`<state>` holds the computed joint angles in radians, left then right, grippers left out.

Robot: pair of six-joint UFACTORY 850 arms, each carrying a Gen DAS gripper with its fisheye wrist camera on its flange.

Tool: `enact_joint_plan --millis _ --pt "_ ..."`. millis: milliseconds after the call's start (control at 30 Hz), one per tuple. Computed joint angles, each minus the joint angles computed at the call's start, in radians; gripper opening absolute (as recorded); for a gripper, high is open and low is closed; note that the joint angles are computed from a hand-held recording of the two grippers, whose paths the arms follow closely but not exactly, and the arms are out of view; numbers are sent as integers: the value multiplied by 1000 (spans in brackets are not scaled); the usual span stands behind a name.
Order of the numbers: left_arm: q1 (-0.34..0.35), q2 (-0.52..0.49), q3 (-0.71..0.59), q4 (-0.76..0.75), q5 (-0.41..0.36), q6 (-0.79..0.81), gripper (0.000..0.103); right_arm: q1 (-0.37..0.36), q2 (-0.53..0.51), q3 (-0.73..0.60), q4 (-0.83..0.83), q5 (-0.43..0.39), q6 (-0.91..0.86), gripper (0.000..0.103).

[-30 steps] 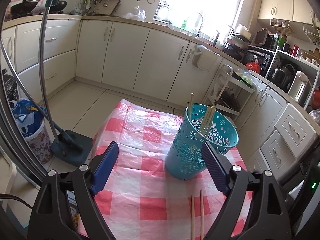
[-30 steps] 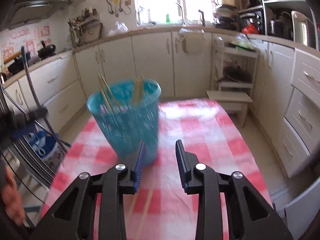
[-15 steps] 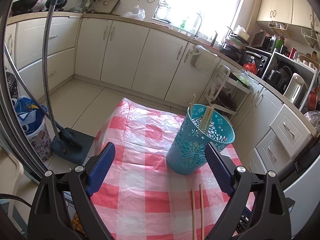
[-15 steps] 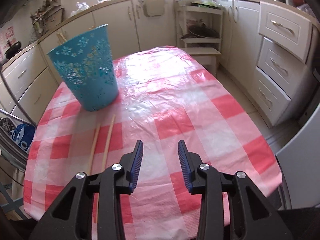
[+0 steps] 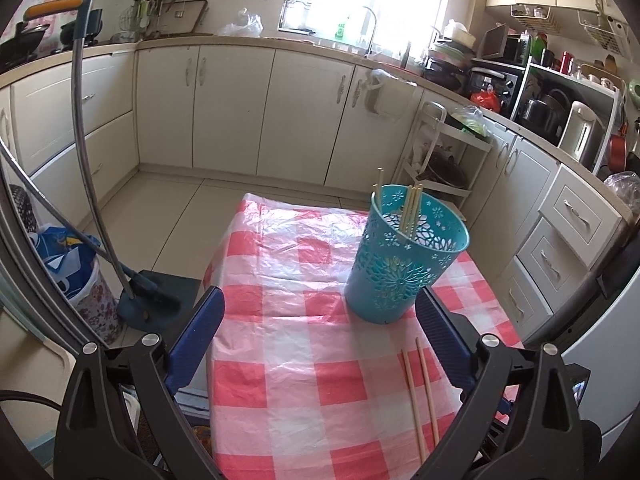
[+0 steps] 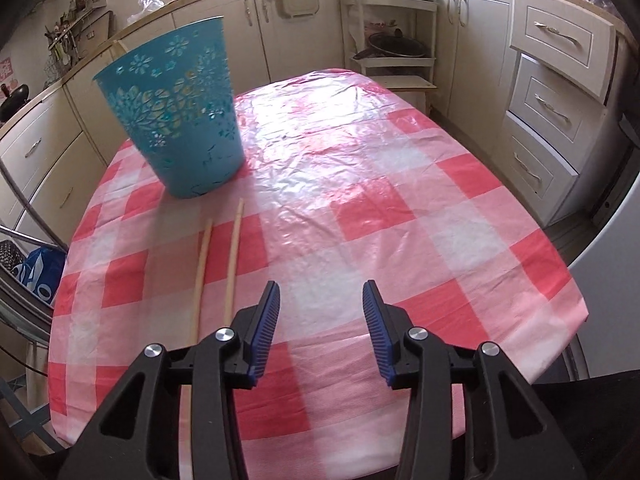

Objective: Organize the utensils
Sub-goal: 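Move both open grippers back toward the last two chopsticks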

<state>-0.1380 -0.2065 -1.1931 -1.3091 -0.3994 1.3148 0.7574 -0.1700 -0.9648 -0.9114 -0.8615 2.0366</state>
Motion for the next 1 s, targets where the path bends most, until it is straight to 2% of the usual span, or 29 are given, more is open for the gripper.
enact_joint_plan --millis 167,433,600,833,1000 --pt "3 -12 -7 61 18 -47 93 17 -7 -9 -11 7 -7 46" --pt "-15 -64 -17 263 55 -189 93 40 37 32 -69 15 28 49" --pt "-2 -118 -24 410 -6 -346 93 51 88 82 -137 42 74 49" --pt "-4 -106 60 426 -3 -400 93 70 123 148 -222 127 97 49" --pt "-49 -85 133 392 16 -370 93 44 146 177 -250 211 113 49"
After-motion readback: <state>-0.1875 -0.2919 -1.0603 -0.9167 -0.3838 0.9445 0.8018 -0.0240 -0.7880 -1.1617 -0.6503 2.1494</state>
